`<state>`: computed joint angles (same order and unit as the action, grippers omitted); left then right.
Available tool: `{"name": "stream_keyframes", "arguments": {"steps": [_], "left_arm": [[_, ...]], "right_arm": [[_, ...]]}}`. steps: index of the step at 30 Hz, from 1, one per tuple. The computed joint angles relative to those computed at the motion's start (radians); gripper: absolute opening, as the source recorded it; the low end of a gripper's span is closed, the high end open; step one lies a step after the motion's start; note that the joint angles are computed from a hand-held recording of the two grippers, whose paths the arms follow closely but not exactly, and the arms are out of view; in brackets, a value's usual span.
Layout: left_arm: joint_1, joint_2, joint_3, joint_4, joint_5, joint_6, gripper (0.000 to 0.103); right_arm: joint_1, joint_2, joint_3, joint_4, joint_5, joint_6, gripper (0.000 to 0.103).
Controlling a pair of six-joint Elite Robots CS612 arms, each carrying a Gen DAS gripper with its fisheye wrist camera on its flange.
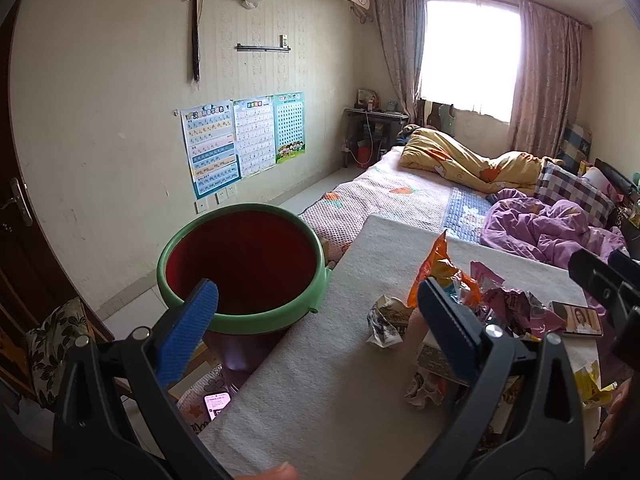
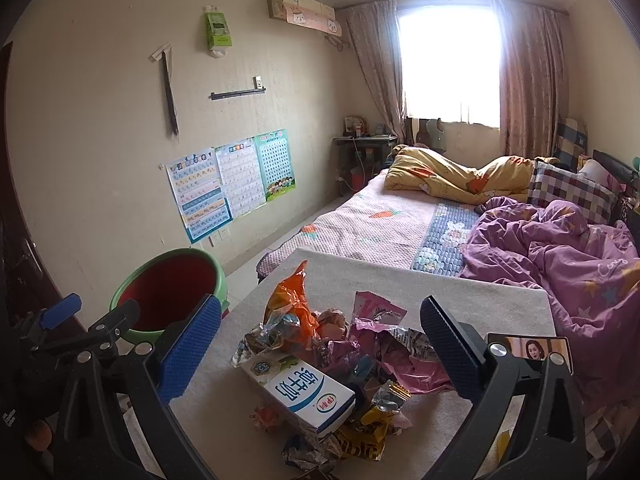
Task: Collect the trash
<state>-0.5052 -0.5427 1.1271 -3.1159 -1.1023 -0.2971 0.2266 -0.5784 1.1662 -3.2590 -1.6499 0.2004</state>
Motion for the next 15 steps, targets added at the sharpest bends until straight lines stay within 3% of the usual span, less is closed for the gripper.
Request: {"name": "stream_keyframes", "arguments": {"steps": [15], "left_arm": [[-0.003,0.001,0.012,-0.051,0.035,-0.009,0.098]], "right_arm": [[-0.006,-0.003,0.028,-0.022,-0.01,-0.004,0.096]]}}
